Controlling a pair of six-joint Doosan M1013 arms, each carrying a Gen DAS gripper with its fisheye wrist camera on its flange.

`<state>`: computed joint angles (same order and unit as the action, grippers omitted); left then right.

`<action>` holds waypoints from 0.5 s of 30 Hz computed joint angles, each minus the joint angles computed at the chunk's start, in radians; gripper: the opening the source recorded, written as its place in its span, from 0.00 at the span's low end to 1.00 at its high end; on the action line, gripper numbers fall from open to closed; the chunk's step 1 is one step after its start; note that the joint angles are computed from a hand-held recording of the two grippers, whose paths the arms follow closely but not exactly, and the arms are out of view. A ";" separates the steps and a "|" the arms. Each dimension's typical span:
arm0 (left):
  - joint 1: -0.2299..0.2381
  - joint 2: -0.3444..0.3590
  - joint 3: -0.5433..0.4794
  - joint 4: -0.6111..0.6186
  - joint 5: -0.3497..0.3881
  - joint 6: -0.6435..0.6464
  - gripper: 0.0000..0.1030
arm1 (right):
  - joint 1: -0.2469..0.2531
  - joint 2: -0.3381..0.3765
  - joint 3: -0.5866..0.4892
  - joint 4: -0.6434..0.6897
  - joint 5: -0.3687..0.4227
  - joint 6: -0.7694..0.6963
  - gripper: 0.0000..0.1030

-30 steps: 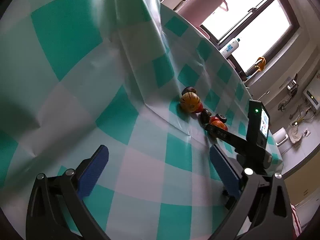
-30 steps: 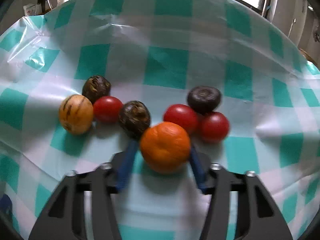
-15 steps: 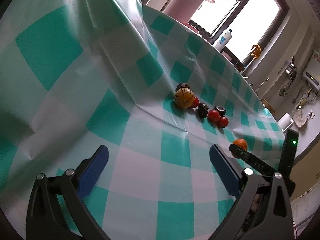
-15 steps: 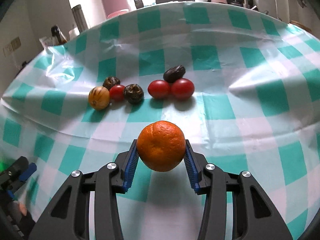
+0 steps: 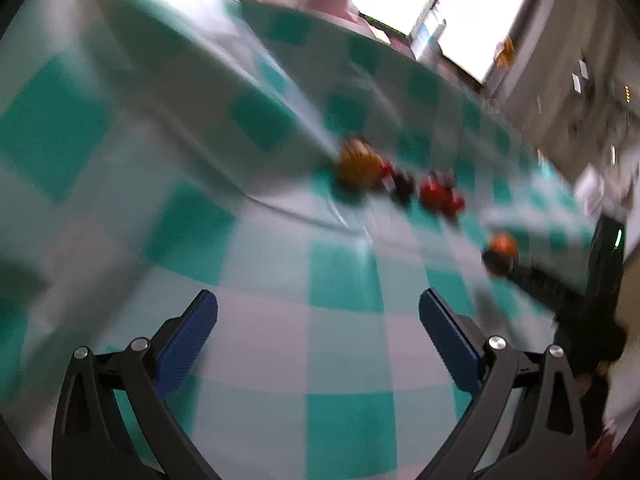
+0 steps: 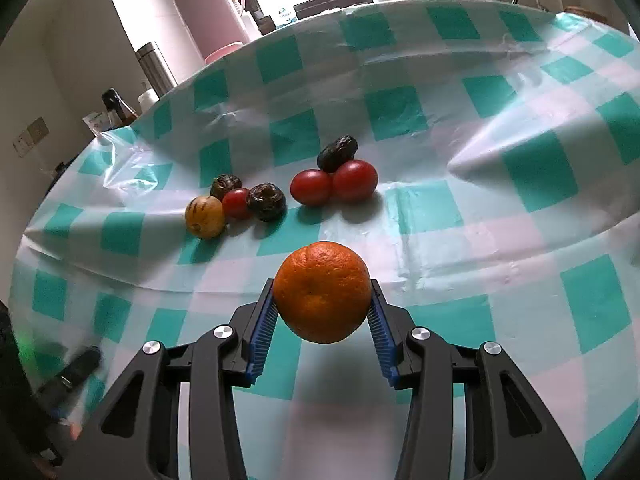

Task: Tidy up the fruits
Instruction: 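Grasp the yellow striped melon-pear with the left tool while the right tool holds the orange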

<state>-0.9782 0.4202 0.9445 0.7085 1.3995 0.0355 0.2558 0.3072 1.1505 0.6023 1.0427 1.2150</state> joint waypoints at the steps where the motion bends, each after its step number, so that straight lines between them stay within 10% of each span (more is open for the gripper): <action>1: 0.006 0.018 -0.032 -0.017 0.010 0.057 0.98 | -0.003 0.001 0.000 0.013 0.003 -0.003 0.43; 15: 0.147 0.269 -0.437 0.020 0.272 0.389 0.83 | -0.004 0.000 0.001 0.029 0.017 -0.022 0.43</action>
<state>-0.8314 0.6893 0.5079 0.7281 1.6710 0.4247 0.2513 0.3074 1.1514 0.6312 1.0596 1.1930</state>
